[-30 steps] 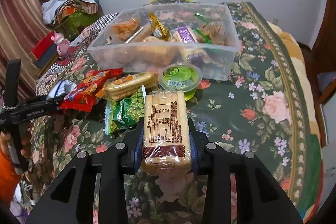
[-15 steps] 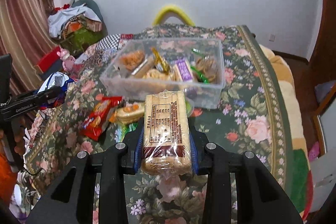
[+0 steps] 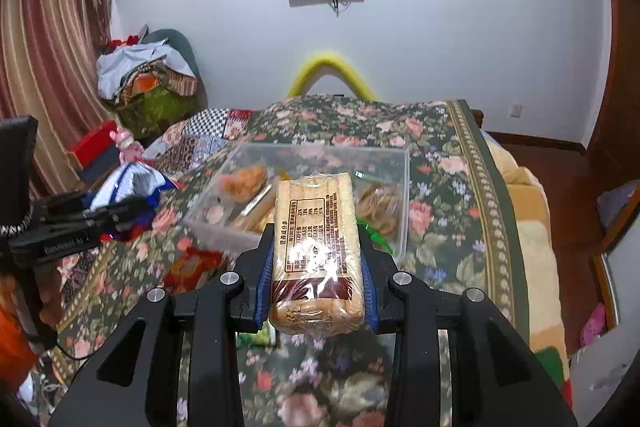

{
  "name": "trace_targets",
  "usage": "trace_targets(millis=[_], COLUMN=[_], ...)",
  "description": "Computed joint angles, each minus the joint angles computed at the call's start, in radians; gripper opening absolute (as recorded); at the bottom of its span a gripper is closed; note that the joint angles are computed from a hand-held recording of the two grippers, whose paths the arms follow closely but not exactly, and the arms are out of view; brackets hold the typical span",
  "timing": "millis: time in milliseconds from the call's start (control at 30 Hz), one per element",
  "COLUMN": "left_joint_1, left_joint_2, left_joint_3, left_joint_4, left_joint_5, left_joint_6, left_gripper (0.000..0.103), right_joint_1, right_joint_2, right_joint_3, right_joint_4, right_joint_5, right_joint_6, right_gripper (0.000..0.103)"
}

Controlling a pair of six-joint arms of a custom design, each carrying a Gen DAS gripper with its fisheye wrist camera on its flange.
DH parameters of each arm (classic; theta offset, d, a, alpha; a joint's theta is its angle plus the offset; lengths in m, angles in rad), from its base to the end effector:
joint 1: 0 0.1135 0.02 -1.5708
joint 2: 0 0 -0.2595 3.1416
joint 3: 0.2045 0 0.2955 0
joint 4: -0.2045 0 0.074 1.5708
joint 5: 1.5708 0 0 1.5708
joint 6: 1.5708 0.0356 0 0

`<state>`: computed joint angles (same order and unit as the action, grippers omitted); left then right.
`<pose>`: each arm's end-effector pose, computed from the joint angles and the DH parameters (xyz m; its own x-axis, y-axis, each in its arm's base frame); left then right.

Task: Organize snacks
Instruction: 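Carry the white-blue bag and cake bar over the clear box and release both, then grasp the red snack bag with the left tool while the right tool grasps the green jelly cup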

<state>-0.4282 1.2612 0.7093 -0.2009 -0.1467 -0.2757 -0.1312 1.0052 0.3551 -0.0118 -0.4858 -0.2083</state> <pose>0.2737 -0.1192 0.1854 -0.6839 0.0161 -0.7294 0.1326 0.9859 -0.1025 0.2310 -0.0137 0.1404 -0.5446 -0.1126 -0.8311 -0.3701 0.9215 0.1176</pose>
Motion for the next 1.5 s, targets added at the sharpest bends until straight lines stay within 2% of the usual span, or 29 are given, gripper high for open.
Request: trace_targets(millis=[333,633,767,867,1200,1400,1500], left_joint_1=[-0.013,-0.004,-0.001,0.0,-0.003,-0.024,-0.029], left_joint_2=[0.273,0.471,0.525,0.559,0.563,0.475,0.42], left_joint_3=[0.168,0.314,0.355,0.377,0.376,0.311,0.282], left_joint_4=[0.078,0.104,0.104,0.101,0.079,0.085,0.07], left_joint_5=[0.031,0.062,0.063,0.067,0.069,0.027,0.033], left_joint_6=[0.012,0.017,0.017,0.008,-0.005,0.009,0.004], left_gripper=[0.051,0.051,0.051,0.052,0.056,0.063,0.066], right_joint_1=[0.026,0.102,0.118,0.116,0.145,0.142,0.131], right_joint_2=[0.277,0.502,0.591,0.642,0.663,0.629,0.578], right_joint_3=[0.124,0.247,0.293,0.328,0.326,0.313,0.28], right_joint_4=[0.145,0.205,0.219,0.201,0.202,0.166,0.16], right_joint_5=[0.01,0.076,0.082,0.045,0.086,0.101,0.104], right_joint_6=[0.036,0.045,0.051,0.057,0.012,-0.005,-0.007], right_gripper=[0.033,0.033,0.033,0.033,0.033,0.035,0.041])
